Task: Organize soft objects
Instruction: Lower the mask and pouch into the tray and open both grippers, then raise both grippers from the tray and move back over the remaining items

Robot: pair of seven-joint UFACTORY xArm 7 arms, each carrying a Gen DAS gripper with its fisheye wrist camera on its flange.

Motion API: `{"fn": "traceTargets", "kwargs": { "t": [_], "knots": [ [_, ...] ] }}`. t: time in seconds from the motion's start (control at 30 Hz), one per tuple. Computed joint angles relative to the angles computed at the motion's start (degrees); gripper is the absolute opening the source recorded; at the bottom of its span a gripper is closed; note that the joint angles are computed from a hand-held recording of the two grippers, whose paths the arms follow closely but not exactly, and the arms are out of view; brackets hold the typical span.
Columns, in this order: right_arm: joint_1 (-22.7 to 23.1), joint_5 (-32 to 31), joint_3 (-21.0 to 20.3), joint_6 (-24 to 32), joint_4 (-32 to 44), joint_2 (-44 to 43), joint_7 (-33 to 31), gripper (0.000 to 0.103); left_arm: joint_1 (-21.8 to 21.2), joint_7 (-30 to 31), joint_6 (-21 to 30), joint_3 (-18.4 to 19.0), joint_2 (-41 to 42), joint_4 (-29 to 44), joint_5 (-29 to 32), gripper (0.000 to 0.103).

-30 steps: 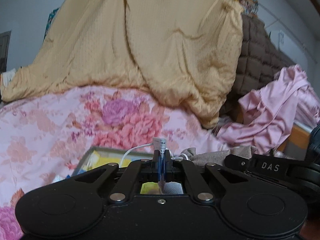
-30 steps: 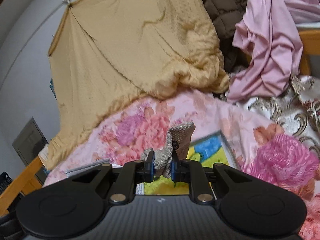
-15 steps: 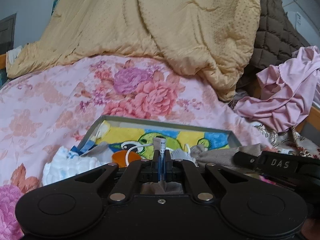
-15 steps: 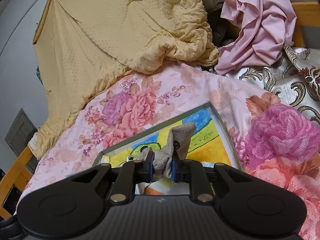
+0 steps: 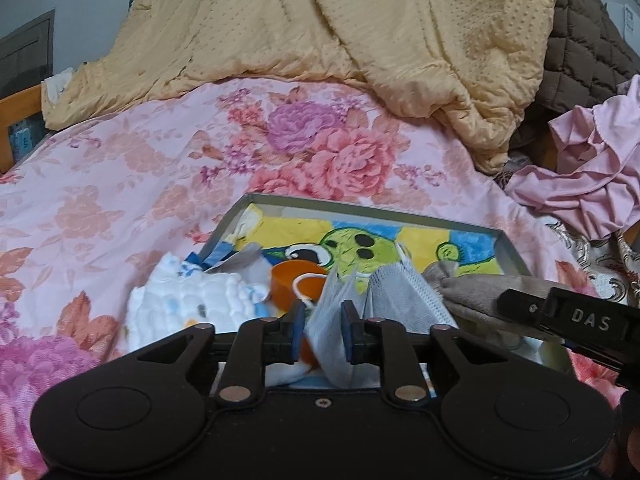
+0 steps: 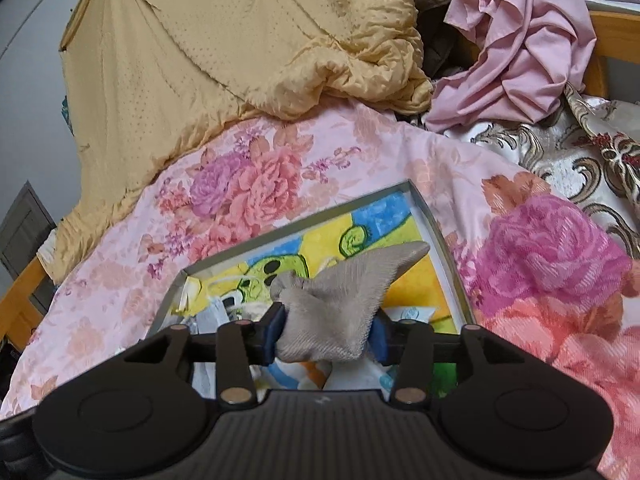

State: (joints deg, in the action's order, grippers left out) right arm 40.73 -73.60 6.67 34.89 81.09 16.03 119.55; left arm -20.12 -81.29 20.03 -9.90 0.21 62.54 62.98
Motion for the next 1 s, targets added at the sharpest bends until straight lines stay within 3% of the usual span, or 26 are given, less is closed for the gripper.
{"fn": "traceTargets", "kwargs": {
  "t": [0.1,0.37,0.47,0.53,0.6,0.87,1.0],
  "knots": [
    [0.43,1.32,0.62,1.11,-0.43,-0.83,-1.36,0.061,0.38,1.59,0.05,-0.03,-1.95,-1.38,-2.26,0.033],
    [2.85,2.28,3.43,10.69,-1.44,-4.90,-6.39,0.076,3.36,1.24,1.91,-3.55,-9.68,-5.45,-1.57,0.050],
    [3.16,1.14,5.00,13.48,-2.74,-7.31,-5.43,0.084,5.22,1.13,1.02,-5.16,-13.30,-7.60,-1.24,0.060],
    [3.22,0.66,6.29,15.19,-3.47,-8.69,-5.13,0.086,6.37,1.66,1.02,-6.39,-15.76,-8.85,-1.65,0.075],
    [3.51,0.35,7.71,17.56,-3.87,-9.84,-5.93,0.088,7.93,0.60,0.73,-7.87,-18.66,-10.43,-1.13,0.080],
    [6.69,-2.76,12.70,28.63,-3.23,-11.90,-9.41,0.101,11.45,3.27,-2.38,-10.23,-30.06,-17.64,-5.64,0.100],
    [8.78,-4.42,14.34,32.84,-2.72,-12.05,-9.37,0.103,10.85,6.56,-6.85,-8.35,-35.37,-22.20,-10.11,0.102]
  ]
}}
